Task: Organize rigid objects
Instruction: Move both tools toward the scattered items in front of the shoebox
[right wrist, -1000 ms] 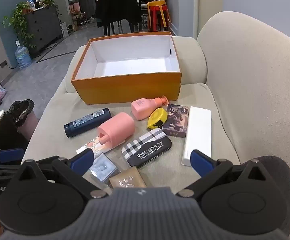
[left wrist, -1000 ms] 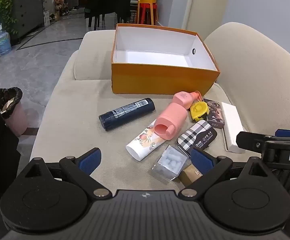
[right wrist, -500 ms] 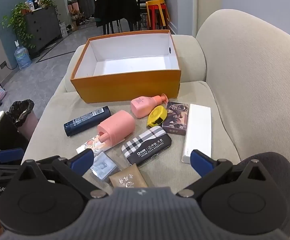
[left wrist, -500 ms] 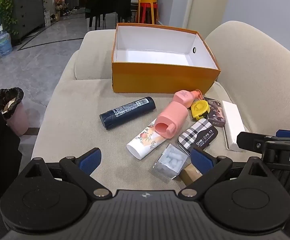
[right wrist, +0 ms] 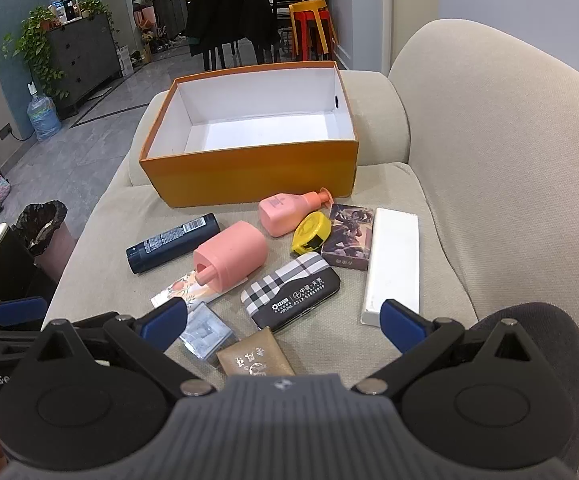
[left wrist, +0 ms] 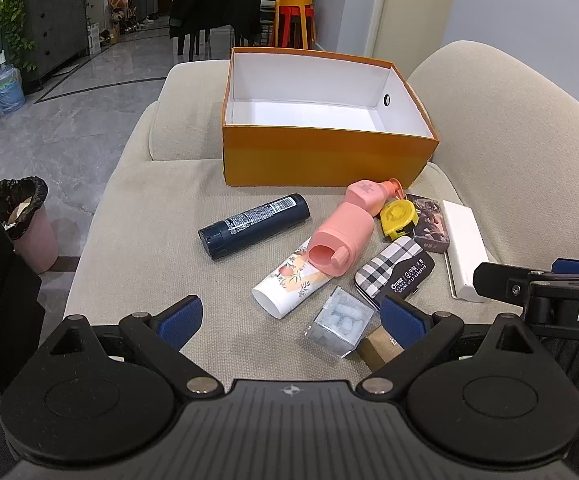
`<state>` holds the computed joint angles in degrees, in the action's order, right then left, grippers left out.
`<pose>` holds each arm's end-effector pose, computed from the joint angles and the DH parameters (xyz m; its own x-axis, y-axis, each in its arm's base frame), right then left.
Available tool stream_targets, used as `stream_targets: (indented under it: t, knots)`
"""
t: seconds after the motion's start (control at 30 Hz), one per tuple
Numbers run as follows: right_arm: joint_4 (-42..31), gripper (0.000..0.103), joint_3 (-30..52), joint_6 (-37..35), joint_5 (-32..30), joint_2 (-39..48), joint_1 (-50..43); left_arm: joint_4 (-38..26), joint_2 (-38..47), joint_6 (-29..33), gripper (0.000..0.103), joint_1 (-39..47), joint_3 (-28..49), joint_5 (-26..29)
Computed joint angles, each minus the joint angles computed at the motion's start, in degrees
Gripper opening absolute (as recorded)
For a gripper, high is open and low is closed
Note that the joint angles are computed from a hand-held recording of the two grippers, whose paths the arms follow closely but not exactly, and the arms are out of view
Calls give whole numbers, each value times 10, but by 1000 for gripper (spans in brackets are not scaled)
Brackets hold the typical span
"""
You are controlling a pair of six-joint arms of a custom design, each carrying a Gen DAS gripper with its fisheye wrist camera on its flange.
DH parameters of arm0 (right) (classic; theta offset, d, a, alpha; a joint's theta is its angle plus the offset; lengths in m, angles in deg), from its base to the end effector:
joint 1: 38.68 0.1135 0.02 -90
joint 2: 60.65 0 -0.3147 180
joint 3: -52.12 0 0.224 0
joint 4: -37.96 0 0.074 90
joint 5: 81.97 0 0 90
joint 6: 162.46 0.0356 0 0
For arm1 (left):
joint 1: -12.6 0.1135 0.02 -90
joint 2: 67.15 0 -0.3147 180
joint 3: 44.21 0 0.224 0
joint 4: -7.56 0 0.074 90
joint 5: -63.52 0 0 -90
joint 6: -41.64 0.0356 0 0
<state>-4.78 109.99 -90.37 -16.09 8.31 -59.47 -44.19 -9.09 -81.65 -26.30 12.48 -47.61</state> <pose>0.1825 -0.0537 0.2782 -0.7484 -0.0161 -0.6630 -0.1384 0.9815 0.1324 0.1184 -0.0791 0.2894 -0.7494 -0.0531 -0.6599 0.0072 0.9961 -0.0884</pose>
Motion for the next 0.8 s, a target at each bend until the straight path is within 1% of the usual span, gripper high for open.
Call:
stream_targets:
  t: [0.8]
  knots:
    - [0, 101, -3, 1, -1, -2, -1, -2, 3, -2, 103, -5, 1, -5]
